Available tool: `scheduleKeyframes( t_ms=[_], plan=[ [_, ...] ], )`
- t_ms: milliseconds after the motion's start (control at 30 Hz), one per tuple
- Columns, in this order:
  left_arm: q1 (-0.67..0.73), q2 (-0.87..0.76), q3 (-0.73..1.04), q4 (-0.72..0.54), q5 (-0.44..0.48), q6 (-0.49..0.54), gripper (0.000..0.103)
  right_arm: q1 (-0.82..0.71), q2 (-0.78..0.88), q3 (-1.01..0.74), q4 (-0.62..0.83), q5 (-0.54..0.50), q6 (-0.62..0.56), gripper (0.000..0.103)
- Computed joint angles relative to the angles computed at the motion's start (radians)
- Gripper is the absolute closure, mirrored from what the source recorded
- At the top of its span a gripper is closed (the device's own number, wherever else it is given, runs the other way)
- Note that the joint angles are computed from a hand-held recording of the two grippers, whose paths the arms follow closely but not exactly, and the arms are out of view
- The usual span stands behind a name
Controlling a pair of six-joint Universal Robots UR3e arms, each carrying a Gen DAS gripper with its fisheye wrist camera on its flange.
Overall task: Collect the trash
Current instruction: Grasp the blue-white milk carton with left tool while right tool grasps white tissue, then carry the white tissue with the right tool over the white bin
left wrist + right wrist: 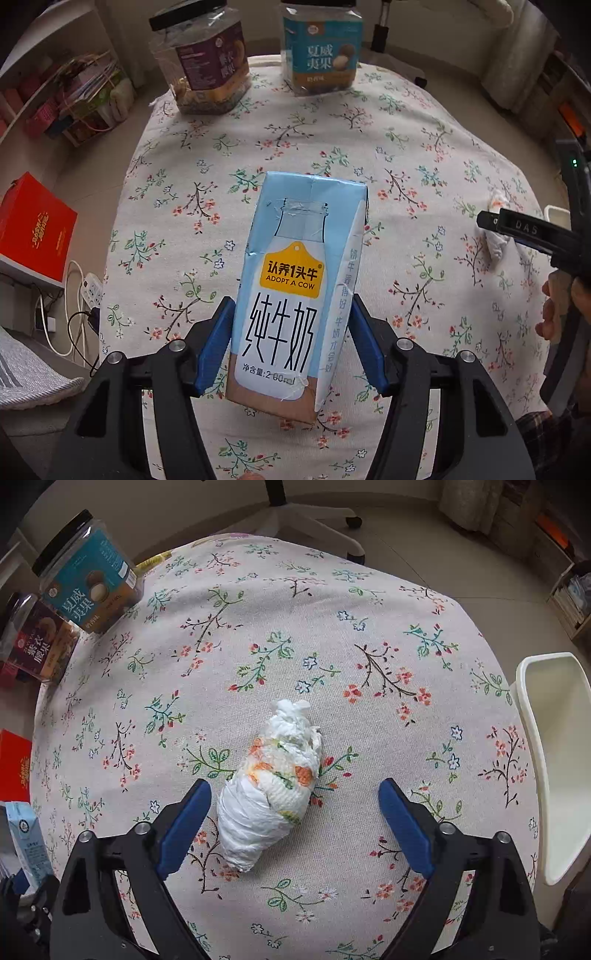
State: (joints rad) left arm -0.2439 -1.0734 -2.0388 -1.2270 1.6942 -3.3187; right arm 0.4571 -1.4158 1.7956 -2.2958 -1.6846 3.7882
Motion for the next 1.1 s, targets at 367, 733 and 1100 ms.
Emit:
scheduleKeyframes(
  t_ms=[367,733,1100],
  plan=[
    [0.078,0.047,-0.057,0.237,0.059,-0.128,0.042,0.035,-0.056,-0.001,-0.194,0.023,-0.095,0.062],
    [-0.215,-0.051,0.002,0.453,0.411,-0.314,0.042,0.222,-0.112,-0.034,-0.395,-0.245,-0.206,0.062],
    [-0.391,-0.151,0.081,0.465,0.575,-0.430,0.041,0.296,-0.218,0.029,-0.446,-0.366,-0.257,0.062]
  ],
)
